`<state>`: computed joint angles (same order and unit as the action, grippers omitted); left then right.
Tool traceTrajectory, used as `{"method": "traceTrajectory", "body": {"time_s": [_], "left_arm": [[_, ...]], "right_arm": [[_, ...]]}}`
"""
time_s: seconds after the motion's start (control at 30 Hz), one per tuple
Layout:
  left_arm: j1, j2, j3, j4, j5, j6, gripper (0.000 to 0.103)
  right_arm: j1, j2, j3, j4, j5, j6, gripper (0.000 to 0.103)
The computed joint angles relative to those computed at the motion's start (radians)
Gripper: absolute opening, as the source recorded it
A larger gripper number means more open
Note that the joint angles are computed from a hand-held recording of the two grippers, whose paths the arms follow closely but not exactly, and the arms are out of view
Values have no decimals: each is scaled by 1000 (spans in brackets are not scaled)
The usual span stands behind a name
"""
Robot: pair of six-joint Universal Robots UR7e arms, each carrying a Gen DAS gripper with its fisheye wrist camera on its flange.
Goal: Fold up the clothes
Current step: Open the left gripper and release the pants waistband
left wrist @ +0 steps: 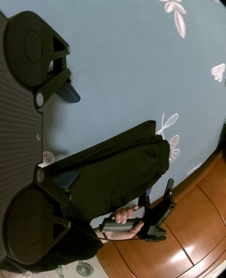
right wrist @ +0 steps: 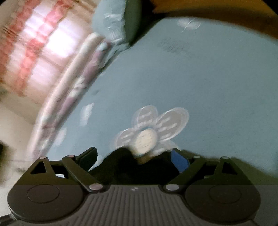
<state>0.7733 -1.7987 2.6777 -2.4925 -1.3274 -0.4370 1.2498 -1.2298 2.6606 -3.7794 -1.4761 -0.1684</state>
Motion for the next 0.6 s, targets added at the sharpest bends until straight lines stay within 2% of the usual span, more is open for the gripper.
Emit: {"method": "traceTrajectory", "body": {"time_s": [0.03, 0.07, 0.13, 0.23, 0.27, 0.33, 0.37, 0.43, 0.47, 0.57, 0.6], "left_arm": [[8, 2, 0, 4, -7, 2, 86], [5, -3, 2, 12, -3, 1, 86], [-5, -6, 10, 4, 13, 3, 86], [-13, -2, 14, -7, 21, -7, 86], [-17, -5, 13, 0, 18, -9, 86], [-28, -13, 13, 13, 16, -11, 86], [-35, -21, 13, 23, 18, -12, 86], [-48, -40, 16, 41, 23, -22, 86], [-53, -51, 16, 53, 24, -28, 86], [-77, -94, 19, 98, 30, -58, 86], [-88, -113, 20, 119, 33, -69, 86]], "right_arm": [[7, -6, 0, -7, -26, -2, 94], [5, -14, 6, -6, -10, -5, 94], [-23, -29, 30, -16, 97, -31, 94], [5, -30, 25, 2, 123, -37, 94], [18, -26, 14, 27, 109, -32, 94], [57, -1, -25, 76, -10, -4, 94], [58, 11, -31, 77, -34, -3, 93], [28, 21, -21, 44, -10, -11, 92], [32, 10, -12, 35, -27, 0, 92], [84, -34, 9, 26, -146, 34, 93], [89, -65, 25, 43, -147, 42, 93]]}}
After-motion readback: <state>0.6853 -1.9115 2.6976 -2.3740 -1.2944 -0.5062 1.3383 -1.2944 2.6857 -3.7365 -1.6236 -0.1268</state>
